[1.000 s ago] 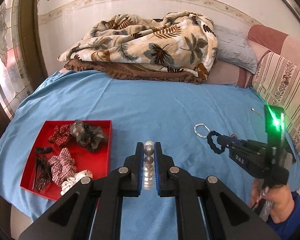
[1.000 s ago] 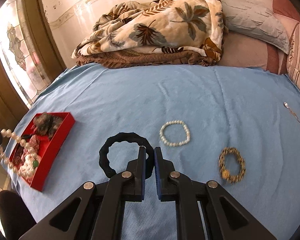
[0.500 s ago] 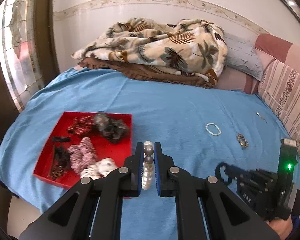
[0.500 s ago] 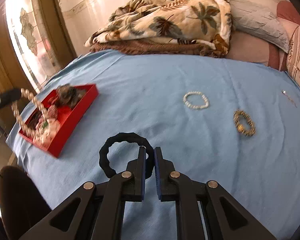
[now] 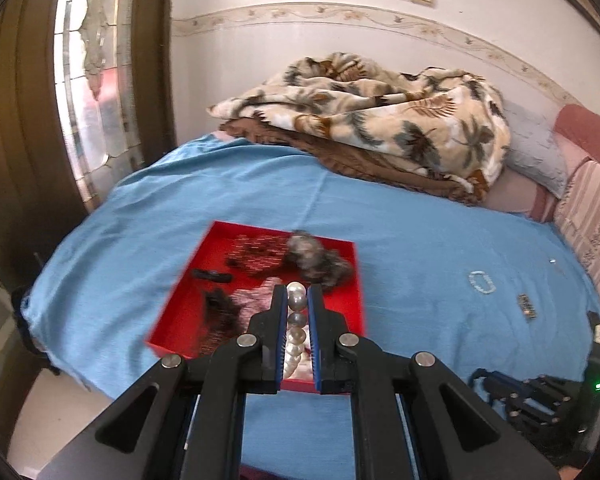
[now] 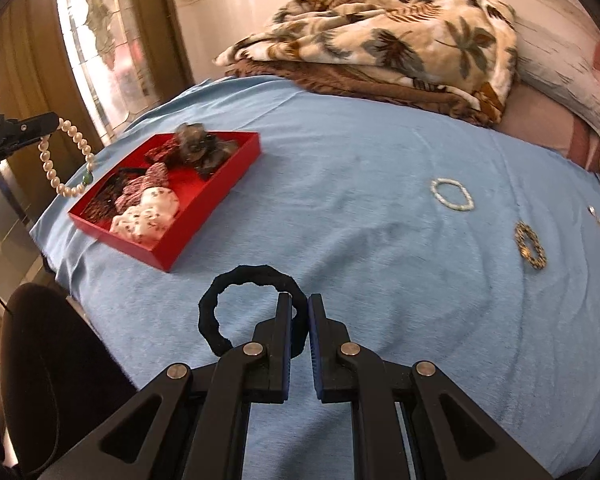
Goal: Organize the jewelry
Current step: 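Carry pearl bracelet with left tool while right tool carries hair tie to tray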
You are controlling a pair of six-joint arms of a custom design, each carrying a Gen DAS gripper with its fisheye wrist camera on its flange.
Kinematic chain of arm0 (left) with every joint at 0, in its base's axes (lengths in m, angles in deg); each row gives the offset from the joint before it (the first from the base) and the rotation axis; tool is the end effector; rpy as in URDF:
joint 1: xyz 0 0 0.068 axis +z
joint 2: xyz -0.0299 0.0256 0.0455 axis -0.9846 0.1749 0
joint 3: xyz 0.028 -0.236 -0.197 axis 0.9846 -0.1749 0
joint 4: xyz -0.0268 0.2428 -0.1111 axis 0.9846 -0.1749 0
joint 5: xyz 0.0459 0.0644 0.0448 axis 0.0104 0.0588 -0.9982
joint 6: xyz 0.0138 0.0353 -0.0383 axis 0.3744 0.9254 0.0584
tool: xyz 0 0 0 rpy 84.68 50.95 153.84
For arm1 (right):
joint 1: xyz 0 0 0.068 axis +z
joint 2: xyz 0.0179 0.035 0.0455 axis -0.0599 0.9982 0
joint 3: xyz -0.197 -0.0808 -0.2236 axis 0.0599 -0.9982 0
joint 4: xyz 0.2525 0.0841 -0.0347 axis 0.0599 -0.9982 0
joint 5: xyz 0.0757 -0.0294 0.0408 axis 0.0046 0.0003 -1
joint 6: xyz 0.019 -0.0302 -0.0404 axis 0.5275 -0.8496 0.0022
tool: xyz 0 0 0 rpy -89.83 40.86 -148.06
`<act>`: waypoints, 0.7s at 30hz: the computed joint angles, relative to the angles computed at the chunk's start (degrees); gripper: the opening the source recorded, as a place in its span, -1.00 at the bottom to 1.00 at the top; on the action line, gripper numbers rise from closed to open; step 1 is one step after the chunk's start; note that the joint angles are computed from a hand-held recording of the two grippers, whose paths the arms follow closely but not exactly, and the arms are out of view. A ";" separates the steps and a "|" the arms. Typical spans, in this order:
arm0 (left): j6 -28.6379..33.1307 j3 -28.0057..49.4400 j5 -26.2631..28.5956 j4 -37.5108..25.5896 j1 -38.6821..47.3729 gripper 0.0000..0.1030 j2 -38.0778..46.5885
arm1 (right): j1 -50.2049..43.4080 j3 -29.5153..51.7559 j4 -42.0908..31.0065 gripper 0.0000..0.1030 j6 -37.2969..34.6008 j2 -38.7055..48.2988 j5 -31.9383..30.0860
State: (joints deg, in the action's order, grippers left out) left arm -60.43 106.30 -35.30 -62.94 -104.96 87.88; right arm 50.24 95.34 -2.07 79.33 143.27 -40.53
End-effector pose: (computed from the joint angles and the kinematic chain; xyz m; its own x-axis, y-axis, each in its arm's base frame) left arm 0.1442 -0.0518 0.2320 -0.5959 -0.1047 -0.7962 -0.1163 0.9923 -0.0435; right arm 0.1664 0.2047 0.1173 -0.6984 -0.1631 -0.6969 -0.3063 0.9481 0.0850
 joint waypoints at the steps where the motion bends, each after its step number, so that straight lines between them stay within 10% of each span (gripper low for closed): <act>1: 1.51 -0.11 0.98 0.00 2.26 -0.81 -0.48 | 0.39 0.78 -0.76 -0.82 -0.35 0.02 0.02; 12: 12.93 3.49 24.06 11.19 30.30 -0.81 11.52 | 0.49 15.16 -9.00 -0.82 -4.49 4.28 -4.48; 21: 14.94 11.67 29.79 21.35 35.69 -0.81 32.55 | 1.16 32.55 -16.10 -0.82 -9.47 14.56 -4.72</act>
State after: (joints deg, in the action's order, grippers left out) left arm -45.48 117.97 -5.51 -41.59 -69.26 120.43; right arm 51.40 127.89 -18.17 69.87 157.83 -45.25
